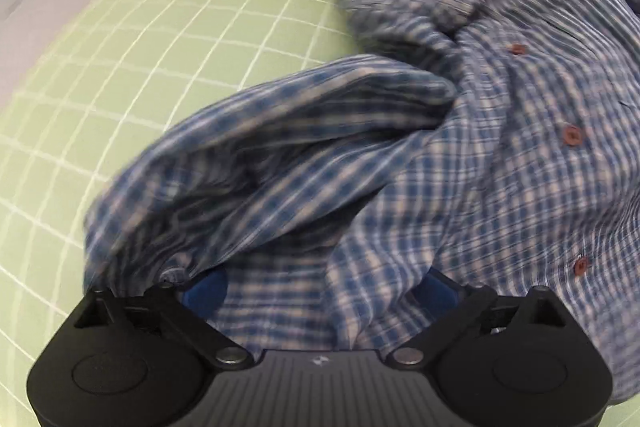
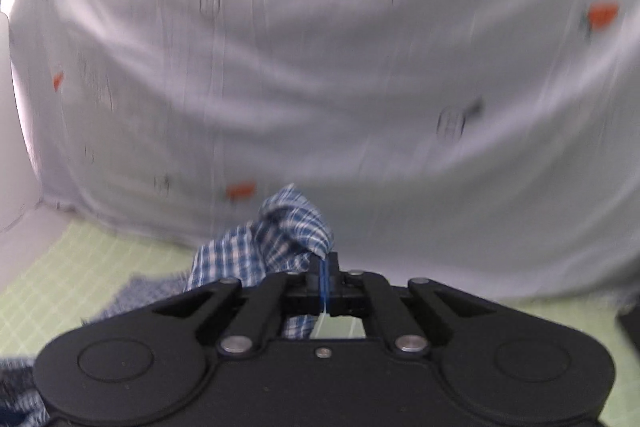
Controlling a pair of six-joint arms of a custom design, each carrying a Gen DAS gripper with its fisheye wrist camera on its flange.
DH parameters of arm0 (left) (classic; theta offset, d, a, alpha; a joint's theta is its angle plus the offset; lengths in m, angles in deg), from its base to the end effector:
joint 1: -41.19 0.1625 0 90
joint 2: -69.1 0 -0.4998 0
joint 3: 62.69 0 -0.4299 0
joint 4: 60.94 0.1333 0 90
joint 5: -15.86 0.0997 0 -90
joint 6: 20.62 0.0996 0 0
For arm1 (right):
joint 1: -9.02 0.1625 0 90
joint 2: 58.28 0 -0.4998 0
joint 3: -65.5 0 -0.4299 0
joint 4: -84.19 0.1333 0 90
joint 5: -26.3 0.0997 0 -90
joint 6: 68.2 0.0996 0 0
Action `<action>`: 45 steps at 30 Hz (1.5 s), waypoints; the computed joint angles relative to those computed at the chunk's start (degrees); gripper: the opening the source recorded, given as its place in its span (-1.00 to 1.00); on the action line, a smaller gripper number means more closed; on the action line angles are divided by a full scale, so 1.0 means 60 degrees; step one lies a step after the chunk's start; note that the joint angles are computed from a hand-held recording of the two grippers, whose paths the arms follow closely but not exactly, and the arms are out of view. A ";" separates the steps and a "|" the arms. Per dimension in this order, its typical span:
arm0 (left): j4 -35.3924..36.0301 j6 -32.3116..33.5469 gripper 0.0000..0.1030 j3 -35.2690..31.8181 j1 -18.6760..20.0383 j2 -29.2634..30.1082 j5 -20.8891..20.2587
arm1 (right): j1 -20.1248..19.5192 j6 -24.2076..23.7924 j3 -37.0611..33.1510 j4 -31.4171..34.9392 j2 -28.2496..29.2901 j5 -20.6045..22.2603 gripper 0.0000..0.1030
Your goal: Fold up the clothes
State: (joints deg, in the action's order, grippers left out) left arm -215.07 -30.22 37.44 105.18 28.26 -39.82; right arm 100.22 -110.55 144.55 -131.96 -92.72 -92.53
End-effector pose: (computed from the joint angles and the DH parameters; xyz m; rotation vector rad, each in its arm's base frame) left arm -0.1384 -0.7157 0.0462 0.3342 2.5533 -0.3467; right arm 0.1024 -0.8172 0.2290 0.3066 -1.8768 1.3311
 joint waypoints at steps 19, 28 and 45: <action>-0.0955 0.0042 0.91 -0.0575 0.0110 -0.0179 0.2170 | 0.0100 -0.0521 0.0291 -0.0679 -0.0269 -0.1222 0.23; -0.0370 -0.0013 0.91 -0.0297 -0.0423 -0.0024 0.1550 | -0.0629 0.3655 0.2128 0.1125 -0.0885 -0.2723 0.55; 0.1627 0.0084 0.91 -0.0819 -0.0869 0.1035 0.2552 | -0.1137 0.4576 0.1464 0.2720 -0.0211 -0.2230 0.51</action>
